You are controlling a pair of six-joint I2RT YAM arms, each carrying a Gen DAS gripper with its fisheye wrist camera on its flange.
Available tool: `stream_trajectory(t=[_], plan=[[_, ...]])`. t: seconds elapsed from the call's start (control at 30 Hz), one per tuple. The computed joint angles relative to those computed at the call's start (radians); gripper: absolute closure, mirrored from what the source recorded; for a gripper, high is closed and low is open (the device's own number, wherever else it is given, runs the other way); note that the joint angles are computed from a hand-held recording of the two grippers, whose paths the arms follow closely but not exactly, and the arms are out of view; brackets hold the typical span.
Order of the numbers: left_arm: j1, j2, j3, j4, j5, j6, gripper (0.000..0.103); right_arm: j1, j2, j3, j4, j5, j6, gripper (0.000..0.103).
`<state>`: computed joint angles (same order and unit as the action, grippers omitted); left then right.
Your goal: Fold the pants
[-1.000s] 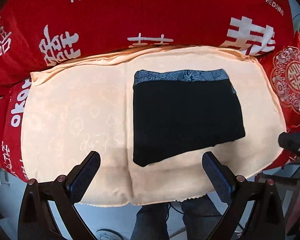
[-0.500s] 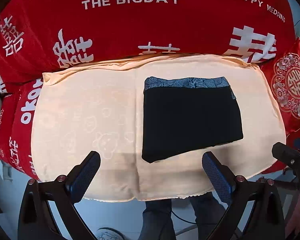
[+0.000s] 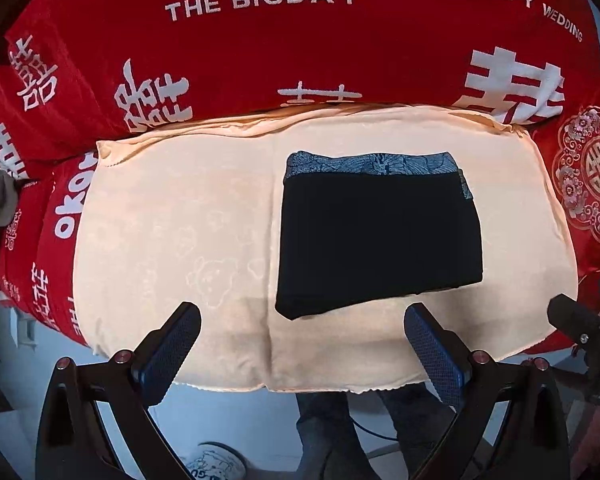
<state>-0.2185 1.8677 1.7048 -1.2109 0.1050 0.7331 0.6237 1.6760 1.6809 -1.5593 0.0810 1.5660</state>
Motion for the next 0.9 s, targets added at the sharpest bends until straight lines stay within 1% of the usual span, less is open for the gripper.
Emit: stream_trajectory(t=[0.13,0.23,0.5,0.63,0.9], plan=[[-0.005,-0.012,-0.013,-0.001,-0.012,-0.001,0.001,-0.012,-0.023,-0.039,0.024,-0.013,-0.007,0.0],[-0.008,-0.018,-0.014,-0.004,-0.017,0.003,0.001,-0.012,-0.024,-0.042,0.027,-0.006,-0.011,0.0],[-0.008,-0.009,0.015,-0.025,-0.009,0.013,0.001,-0.009,-0.012,-0.036,0.04,-0.009,-0.007,0.0],[-0.01,-0.025,-0.003,-0.003,-0.016,0.01,0.001,-0.009,-0.008,-0.033,0.04,-0.008,-0.007,0.0],[-0.007,-0.025,0.001,0.0,-0.011,0.013,0.001,-0.011,0.011,-0.008,0.024,-0.007,-0.02,0.0]])
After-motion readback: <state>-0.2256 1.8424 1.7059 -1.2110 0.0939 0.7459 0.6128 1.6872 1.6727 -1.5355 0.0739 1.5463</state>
